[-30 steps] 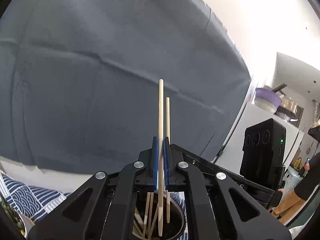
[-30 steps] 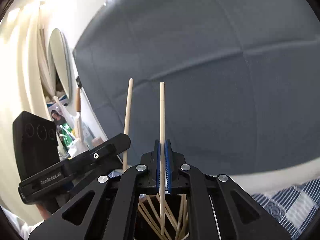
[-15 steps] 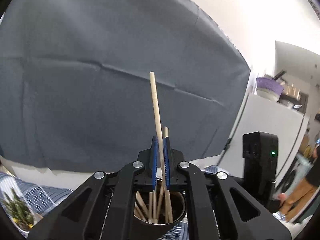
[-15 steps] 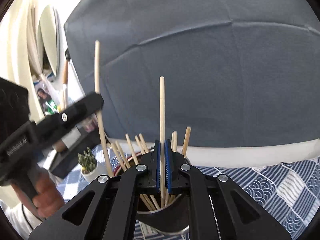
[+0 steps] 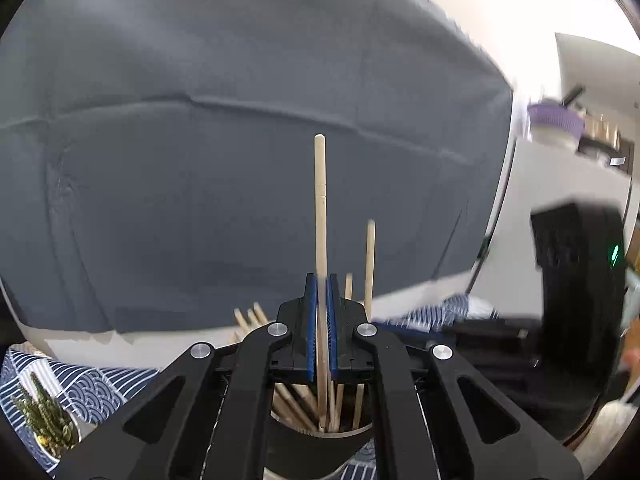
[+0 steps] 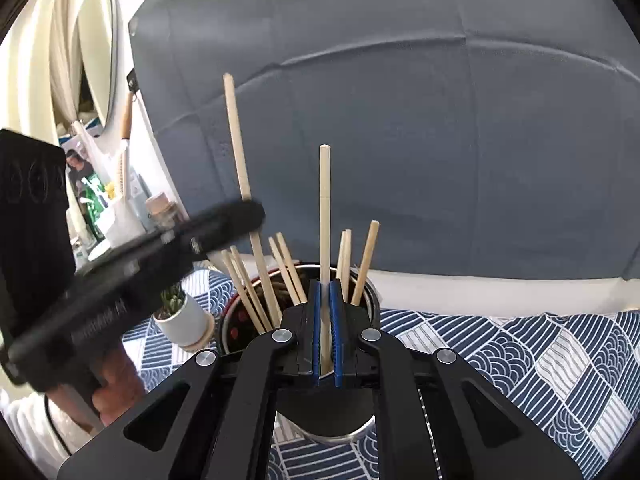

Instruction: Organize utensils

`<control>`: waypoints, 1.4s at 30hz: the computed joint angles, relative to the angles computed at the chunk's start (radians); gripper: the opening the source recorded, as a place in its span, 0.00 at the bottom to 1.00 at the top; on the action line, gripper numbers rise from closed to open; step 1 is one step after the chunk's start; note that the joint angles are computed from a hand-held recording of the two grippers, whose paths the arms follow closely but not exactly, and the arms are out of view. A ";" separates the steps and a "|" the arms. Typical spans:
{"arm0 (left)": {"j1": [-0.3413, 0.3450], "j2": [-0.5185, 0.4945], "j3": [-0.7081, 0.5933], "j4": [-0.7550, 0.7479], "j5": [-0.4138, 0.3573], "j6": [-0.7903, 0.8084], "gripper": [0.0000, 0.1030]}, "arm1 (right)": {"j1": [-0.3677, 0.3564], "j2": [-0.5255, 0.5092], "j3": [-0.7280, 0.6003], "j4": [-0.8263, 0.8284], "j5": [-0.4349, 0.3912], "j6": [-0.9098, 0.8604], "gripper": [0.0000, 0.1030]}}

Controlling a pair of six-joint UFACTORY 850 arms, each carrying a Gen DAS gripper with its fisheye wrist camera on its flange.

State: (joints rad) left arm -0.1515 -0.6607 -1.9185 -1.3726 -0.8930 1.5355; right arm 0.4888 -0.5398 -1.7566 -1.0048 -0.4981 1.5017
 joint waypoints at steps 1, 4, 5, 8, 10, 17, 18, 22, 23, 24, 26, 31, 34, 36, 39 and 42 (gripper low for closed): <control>-0.004 0.004 0.006 0.021 0.012 0.004 0.05 | -0.001 0.003 0.005 0.003 0.000 -0.001 0.05; -0.007 0.008 0.011 0.071 0.018 -0.007 0.05 | -0.002 0.010 0.016 0.001 -0.005 0.008 0.05; -0.006 0.007 0.009 0.089 0.018 -0.014 0.05 | -0.002 0.013 0.019 0.004 -0.004 0.008 0.05; -0.002 0.002 0.000 0.122 0.019 -0.038 0.05 | -0.003 0.017 0.025 0.018 -0.008 -0.009 0.07; 0.000 0.001 -0.002 0.143 0.022 -0.053 0.05 | -0.005 0.019 0.030 0.030 -0.007 -0.016 0.07; 0.022 0.034 0.043 0.157 0.034 -0.057 0.47 | -0.003 0.035 0.048 0.066 -0.018 -0.055 0.08; 0.024 0.038 0.048 0.161 0.038 -0.059 0.48 | 0.001 0.037 0.050 0.068 -0.036 -0.063 0.08; 0.033 0.064 0.080 0.175 0.071 -0.087 0.75 | 0.013 0.059 0.075 0.072 -0.077 -0.072 0.19; 0.034 0.069 0.085 0.184 0.075 -0.103 0.83 | 0.017 0.066 0.084 0.063 -0.087 -0.060 0.30; 0.035 0.081 0.100 0.194 0.092 -0.114 0.86 | 0.022 0.073 0.094 0.052 -0.098 -0.046 0.40; 0.033 0.112 0.145 0.215 0.150 -0.116 0.95 | 0.031 0.094 0.121 0.040 -0.107 -0.020 0.47; 0.038 0.173 0.230 0.309 0.210 -0.205 0.94 | 0.070 0.140 0.168 0.010 -0.162 0.028 0.66; 0.054 0.216 0.286 0.340 0.204 -0.261 0.94 | 0.096 0.189 0.218 -0.037 -0.163 0.104 0.81; 0.066 0.253 0.334 0.328 0.210 -0.262 0.94 | 0.118 0.218 0.242 -0.060 -0.188 0.139 0.84; 0.080 0.320 0.407 0.313 0.234 -0.238 0.94 | 0.156 0.258 0.271 -0.081 -0.240 0.174 0.86; 0.092 0.395 0.482 0.285 0.266 -0.182 0.94 | 0.195 0.309 0.314 -0.110 -0.273 0.263 0.88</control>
